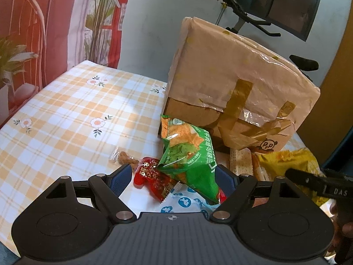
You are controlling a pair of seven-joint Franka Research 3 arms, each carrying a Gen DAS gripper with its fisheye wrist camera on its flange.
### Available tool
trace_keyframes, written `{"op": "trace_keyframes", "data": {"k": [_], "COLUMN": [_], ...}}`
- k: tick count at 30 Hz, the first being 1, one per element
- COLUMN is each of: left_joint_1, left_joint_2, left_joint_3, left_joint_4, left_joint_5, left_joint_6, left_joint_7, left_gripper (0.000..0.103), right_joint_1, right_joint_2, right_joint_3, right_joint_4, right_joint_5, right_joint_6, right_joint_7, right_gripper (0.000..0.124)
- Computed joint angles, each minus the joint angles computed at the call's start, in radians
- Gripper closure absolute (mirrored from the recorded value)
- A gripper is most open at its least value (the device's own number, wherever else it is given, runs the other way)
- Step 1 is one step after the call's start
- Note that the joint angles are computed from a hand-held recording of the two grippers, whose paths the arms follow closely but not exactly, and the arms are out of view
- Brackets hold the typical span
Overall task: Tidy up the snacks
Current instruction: 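Grasp the green chip bag with the left tool while the right tool grasps the yellow bag, then lift both bags, carry them over the box and open both tools to release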
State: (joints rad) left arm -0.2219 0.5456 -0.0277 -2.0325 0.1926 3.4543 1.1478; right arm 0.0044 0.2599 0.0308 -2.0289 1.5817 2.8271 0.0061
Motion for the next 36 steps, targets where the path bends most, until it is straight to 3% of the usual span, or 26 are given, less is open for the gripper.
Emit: {"op": "trace_keyframes", "data": {"k": [5, 9, 14, 19, 21, 27, 28, 30, 36], "left_joint_1": [0.026, 0.079, 0.099, 0.169, 0.151, 0.179, 0.164, 0.151, 0.12], "left_joint_2": [0.016, 0.055, 0.125, 0.212, 0.231, 0.278, 0.276, 0.264, 0.182], "left_joint_3": [-0.022, -0.075, -0.11, -0.207, -0.195, -0.248, -0.232, -0.212, -0.142], "left_joint_4": [0.025, 0.083, 0.194, 0.32, 0.357, 0.423, 0.423, 0.403, 0.264], "left_joint_5": [0.013, 0.061, 0.108, 0.134, 0.132, 0.113, 0.109, 0.106, 0.109], "left_joint_6": [-0.012, -0.03, -0.102, -0.188, -0.217, -0.314, -0.32, -0.293, -0.101], "left_joint_7": [-0.01, -0.021, -0.013, -0.008, -0.004, 0.05, 0.05, 0.054, 0.013], "left_gripper": [0.019, 0.019, 0.019, 0.018, 0.018, 0.019, 0.019, 0.027, 0.029], "right_joint_1": [0.003, 0.008, 0.007, 0.002, 0.001, -0.002, -0.002, -0.001, 0.0], "right_joint_2": [0.026, 0.037, 0.047, 0.048, 0.048, 0.048, 0.048, 0.047, 0.039], "right_joint_3": [0.004, 0.0, 0.0, 0.003, 0.004, 0.003, 0.003, 0.003, -0.002], "right_joint_4": [0.041, 0.051, 0.053, 0.053, 0.053, 0.05, 0.05, 0.049, 0.043], "right_joint_5": [0.095, 0.112, 0.081, 0.077, 0.077, 0.075, 0.077, 0.089, 0.109], "right_joint_6": [0.009, 0.002, -0.008, -0.01, -0.008, -0.005, -0.003, 0.003, 0.009], "right_joint_7": [-0.072, -0.079, -0.039, -0.028, -0.023, -0.006, -0.004, -0.011, -0.023], "right_gripper": [0.041, 0.041, 0.041, 0.041, 0.041, 0.041, 0.041, 0.041, 0.041]}}
